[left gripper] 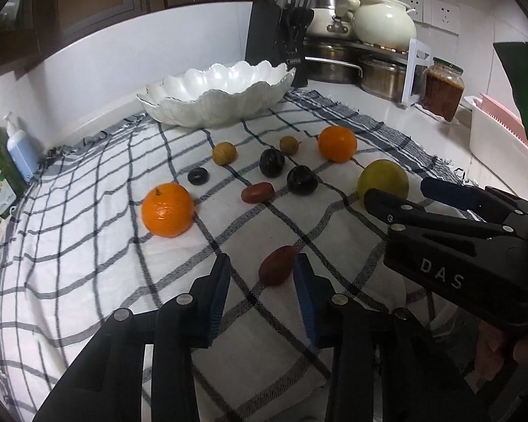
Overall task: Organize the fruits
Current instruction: 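Lower the right tool around the green lime while the left tool reaches the red date, then close the right tool on the lime while the left tool grips the red date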
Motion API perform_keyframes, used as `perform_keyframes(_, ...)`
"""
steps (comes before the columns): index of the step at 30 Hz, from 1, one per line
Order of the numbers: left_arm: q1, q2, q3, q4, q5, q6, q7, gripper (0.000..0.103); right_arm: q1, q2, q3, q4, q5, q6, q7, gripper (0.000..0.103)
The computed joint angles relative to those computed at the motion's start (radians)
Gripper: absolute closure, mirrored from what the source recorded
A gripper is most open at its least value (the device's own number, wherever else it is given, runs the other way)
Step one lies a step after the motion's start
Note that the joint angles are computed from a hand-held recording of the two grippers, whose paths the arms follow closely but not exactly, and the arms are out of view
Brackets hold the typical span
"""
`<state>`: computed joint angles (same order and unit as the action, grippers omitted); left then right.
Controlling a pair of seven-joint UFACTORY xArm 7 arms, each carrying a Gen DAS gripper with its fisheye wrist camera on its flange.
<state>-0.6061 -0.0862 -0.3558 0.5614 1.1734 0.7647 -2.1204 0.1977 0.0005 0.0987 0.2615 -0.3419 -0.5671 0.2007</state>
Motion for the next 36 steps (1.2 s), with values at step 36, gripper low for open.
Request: perform_keyframes(36, 0.023, 0.023, 0.025, -0.012, 0.076, -0.125, -0.038, 0.085, -0.001, -0.002, 0.004, 0.008, -0.062, 0.035, 0.085, 0.053)
